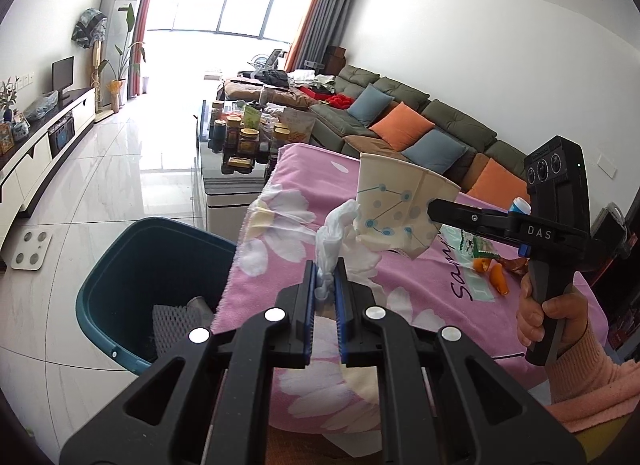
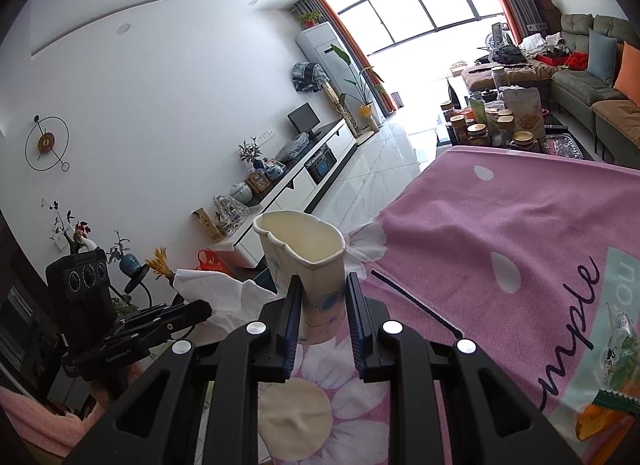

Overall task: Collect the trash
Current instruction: 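Carry the tissue and paper cup over the teal bin, then lower both tools into the teal bin and open them to drop the items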

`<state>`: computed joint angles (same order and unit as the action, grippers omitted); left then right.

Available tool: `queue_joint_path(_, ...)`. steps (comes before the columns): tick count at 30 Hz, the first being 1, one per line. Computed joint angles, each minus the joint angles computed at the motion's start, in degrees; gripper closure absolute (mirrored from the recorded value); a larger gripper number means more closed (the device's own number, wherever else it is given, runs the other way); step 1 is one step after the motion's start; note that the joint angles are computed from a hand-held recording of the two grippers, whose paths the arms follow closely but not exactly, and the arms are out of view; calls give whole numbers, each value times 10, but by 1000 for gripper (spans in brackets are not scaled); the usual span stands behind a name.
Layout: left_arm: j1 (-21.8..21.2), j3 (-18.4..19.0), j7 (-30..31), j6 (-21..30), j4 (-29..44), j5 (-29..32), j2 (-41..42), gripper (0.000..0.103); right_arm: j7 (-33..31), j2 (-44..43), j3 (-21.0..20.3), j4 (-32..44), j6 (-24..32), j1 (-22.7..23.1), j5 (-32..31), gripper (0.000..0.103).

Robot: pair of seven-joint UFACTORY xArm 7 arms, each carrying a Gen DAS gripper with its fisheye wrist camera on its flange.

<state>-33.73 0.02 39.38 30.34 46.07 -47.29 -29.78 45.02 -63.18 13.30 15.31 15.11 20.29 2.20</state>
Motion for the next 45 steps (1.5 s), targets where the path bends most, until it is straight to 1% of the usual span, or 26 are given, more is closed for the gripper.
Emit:
queue_joint_path(10, 29, 16, -15, -13, -1, 21, -8, 94, -19, 90, -10, 32, -53, 12, 3, 83)
queue_joint_path(22, 58, 32, -40, -22, -1, 53, -9, 94, -43, 178, -17, 73, -92, 23, 8, 83)
queue_joint_path(34, 76, 41, -56, -25, 5, 72, 9, 94, -71, 246, -31, 108, -111, 36, 17, 83)
queue_joint_path(45, 92, 30, -78, -38, 6, 91, 27, 94, -86, 295, -37, 136, -120, 47, 28, 83)
